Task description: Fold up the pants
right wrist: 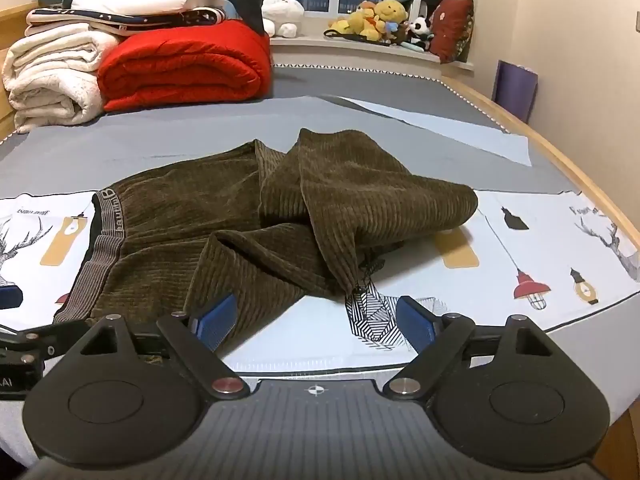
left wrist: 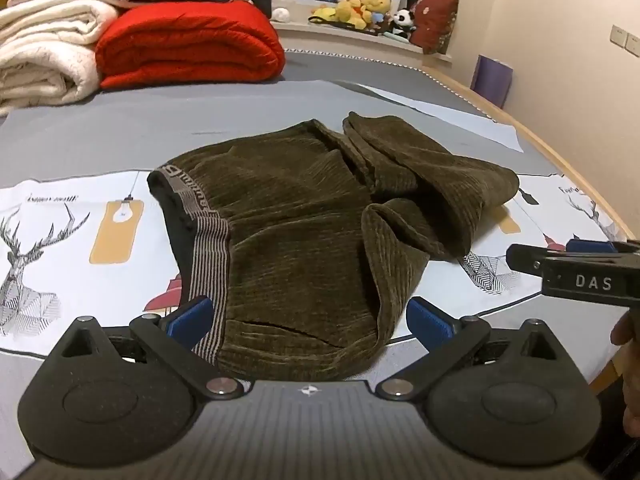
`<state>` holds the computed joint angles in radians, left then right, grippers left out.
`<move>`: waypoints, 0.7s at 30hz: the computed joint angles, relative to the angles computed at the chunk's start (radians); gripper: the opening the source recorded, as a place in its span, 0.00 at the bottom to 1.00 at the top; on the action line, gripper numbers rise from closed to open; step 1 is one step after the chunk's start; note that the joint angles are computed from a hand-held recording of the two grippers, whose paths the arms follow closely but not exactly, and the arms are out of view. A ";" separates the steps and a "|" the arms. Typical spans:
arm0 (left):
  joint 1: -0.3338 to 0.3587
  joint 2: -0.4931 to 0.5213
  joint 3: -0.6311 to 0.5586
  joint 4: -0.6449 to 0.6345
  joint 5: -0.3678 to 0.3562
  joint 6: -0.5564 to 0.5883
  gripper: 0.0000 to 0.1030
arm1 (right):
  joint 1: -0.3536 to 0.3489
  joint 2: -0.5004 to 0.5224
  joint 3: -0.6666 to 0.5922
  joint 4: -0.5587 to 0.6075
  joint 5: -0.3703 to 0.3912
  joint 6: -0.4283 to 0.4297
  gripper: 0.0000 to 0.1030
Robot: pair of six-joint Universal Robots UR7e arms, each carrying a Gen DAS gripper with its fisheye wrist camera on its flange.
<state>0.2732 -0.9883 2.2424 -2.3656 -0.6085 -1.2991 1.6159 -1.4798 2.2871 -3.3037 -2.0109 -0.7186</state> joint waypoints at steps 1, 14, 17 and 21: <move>0.002 -0.001 -0.001 0.003 -0.003 -0.005 1.00 | -0.002 0.001 -0.001 0.002 0.004 0.000 0.85; 0.004 0.005 0.003 0.005 -0.003 -0.013 1.00 | -0.007 -0.003 -0.001 0.009 0.012 0.001 0.85; 0.004 0.000 0.004 0.007 -0.010 -0.016 1.00 | -0.008 -0.005 -0.001 0.011 0.016 0.004 0.85; 0.005 0.000 0.003 0.007 -0.014 -0.016 1.00 | -0.008 -0.005 -0.001 0.013 0.015 0.005 0.85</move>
<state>0.2787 -0.9887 2.2459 -2.3583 -0.6220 -1.3154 1.6078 -1.4845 2.2864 -3.2903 -1.9955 -0.7132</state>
